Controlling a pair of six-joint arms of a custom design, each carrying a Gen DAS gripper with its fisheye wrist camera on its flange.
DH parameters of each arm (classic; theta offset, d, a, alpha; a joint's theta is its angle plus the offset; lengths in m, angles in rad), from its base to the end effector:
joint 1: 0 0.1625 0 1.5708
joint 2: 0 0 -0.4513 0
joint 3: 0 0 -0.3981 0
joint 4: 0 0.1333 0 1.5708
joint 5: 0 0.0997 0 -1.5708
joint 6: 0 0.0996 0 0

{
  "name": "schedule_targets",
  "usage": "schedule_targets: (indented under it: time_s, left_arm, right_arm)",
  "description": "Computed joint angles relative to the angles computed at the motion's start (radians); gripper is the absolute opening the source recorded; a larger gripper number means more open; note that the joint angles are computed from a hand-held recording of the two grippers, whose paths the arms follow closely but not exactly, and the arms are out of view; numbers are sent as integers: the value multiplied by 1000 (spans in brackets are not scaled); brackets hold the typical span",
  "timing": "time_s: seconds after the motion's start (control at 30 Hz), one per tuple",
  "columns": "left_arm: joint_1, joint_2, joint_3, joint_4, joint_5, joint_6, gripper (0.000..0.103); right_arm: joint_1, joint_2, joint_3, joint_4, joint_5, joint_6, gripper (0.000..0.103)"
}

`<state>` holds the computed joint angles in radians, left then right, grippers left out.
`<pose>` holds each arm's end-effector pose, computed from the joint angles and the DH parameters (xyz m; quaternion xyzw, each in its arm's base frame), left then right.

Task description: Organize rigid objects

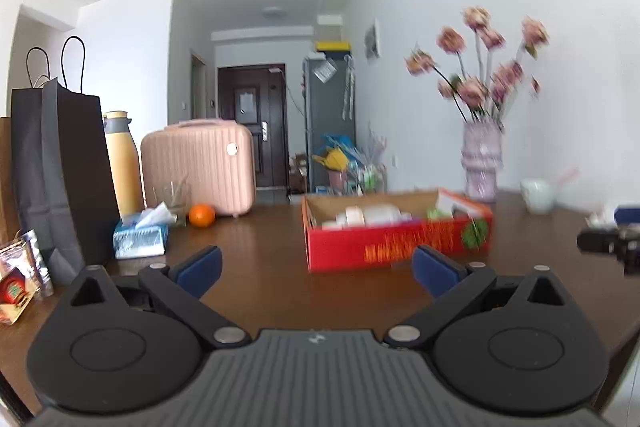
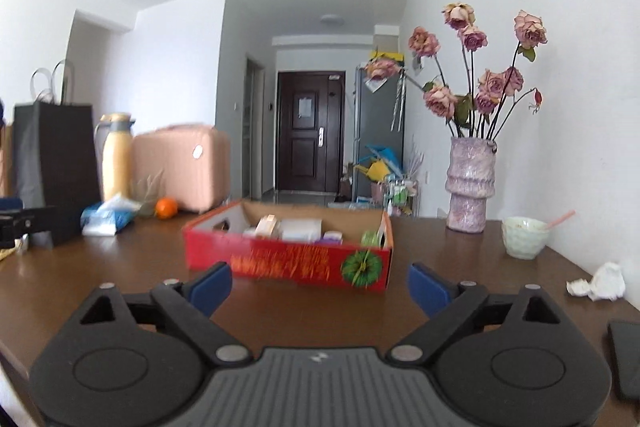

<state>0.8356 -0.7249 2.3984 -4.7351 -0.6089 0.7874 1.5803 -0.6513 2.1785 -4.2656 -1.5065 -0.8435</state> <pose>-0.0832 -0.4125 0.1606 0.2223 0.6881 -0.5922 0.3555 0.1445 -0.5055 0.0911 0.3611 -0.7519 0.5146 0.1986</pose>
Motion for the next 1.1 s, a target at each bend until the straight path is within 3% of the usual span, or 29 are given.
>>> schedule_targets:
  time_s: [0.1, 0.17, 0.23, 0.3, 0.37, 0.47, 0.63, 1.1]
  left_arm:
    - [-84, 78, 95, -175, 97, -32, 103]
    - [-142, 134, 162, -272, 142, -77, 103]
    - [-178, 176, 203, -316, 159, -106, 103]
    - [-185, 181, 191, -327, 166, -61, 103]
    - [-192, 184, 175, -348, 175, -20, 103]
    - [-190, 178, 185, -302, 171, -90, 103]
    - [-182, 181, 187, -280, 173, -90, 103]
    - [-167, 184, 190, -270, 153, -110, 103]
  right_arm:
    - [-34, 18, 121, -128, 38, 8, 99]
    - [-56, 57, 182, -255, 66, 57, 101]
    - [-82, 110, 227, -379, 102, 134, 102]
    - [-95, 164, 257, -466, 117, 160, 102]
    - [-97, 191, 271, -492, 136, 99, 102]
    - [-60, 200, 252, -496, 89, 50, 102]
    - [-68, 196, 262, -476, 123, 61, 102]
    - [-63, 179, 252, -444, 104, 87, 103]
